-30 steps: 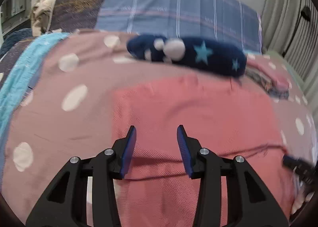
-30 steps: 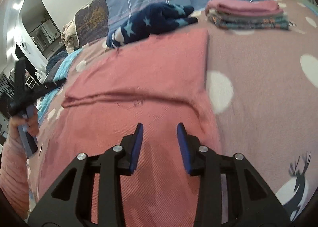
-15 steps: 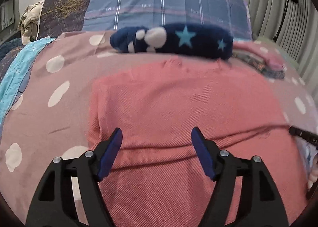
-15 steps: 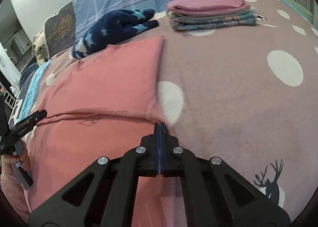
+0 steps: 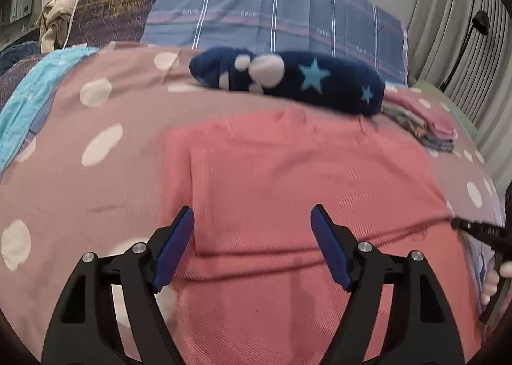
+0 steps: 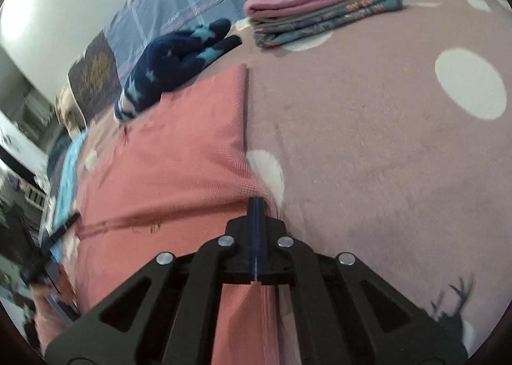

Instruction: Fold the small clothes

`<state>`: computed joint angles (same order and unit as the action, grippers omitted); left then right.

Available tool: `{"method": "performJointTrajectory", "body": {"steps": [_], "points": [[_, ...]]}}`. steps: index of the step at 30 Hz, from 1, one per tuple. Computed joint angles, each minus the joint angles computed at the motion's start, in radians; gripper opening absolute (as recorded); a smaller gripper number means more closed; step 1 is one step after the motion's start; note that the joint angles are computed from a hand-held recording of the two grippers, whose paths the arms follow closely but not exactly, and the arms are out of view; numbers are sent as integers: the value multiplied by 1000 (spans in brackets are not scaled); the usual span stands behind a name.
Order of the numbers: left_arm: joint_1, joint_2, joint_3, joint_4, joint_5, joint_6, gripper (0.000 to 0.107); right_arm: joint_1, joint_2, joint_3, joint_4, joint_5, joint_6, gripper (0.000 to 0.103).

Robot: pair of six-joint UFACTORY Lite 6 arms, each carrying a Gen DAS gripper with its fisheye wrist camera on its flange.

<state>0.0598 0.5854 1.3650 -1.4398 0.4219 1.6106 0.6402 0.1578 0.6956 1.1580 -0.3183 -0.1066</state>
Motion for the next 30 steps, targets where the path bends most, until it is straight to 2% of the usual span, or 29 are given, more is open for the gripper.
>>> {"method": "performJointTrajectory", "body": {"steps": [1, 3, 5, 6, 9, 11, 13, 15, 17, 18, 19, 20, 22, 24, 27, 30], "points": [[4, 9, 18, 1, 13, -8, 76, 10, -26, -2, 62, 10, -65, 6], [-7, 34, 56, 14, -5, -34, 72, 48, -62, 16, 194, -7, -216, 9], [-29, 82, 118, 92, -18, -114, 51, 69, -74, 60, 259, -18, -327, 10], [-40, 102, 141, 134, -29, -157, 48, 71, -57, 104, 274, -27, -383, 11], [-107, 185, 206, 380, -167, -391, 46, 16, 58, 272, 436, -35, -655, 12], [-136, 170, 177, 422, -234, -418, 47, -48, 165, 398, 600, -55, -862, 16], [-153, 155, 150, 423, -278, -405, 47, -127, 253, 500, 715, -53, -1019, 36], [-152, 155, 147, 404, -283, -382, 48, -195, 327, 569, 800, 5, -1111, 42], [-146, 157, 149, 385, -274, -362, 49, -243, 386, 610, 799, 90, -1114, 42], [-143, 159, 149, 353, -271, -330, 49, -252, 419, 641, 840, 116, -1173, 39], [-140, 157, 145, 318, -267, -296, 50, -243, 455, 682, 888, 102, -1255, 7], [-137, 155, 140, 272, -260, -252, 51, -229, 479, 714, 894, 47, -1297, 5], [-134, 158, 144, 246, -248, -230, 52, -220, 504, 748, 836, -109, -1256, 0], [-133, 160, 146, 233, -246, -217, 53, -270, 495, 686, 758, -161, -1124, 0], [-141, 159, 140, 216, -261, -196, 55, -322, 359, 512, 533, -10, -844, 0], [-148, 160, 141, 238, -267, -214, 58, -221, 228, 414, 362, -3, -743, 3]]}}
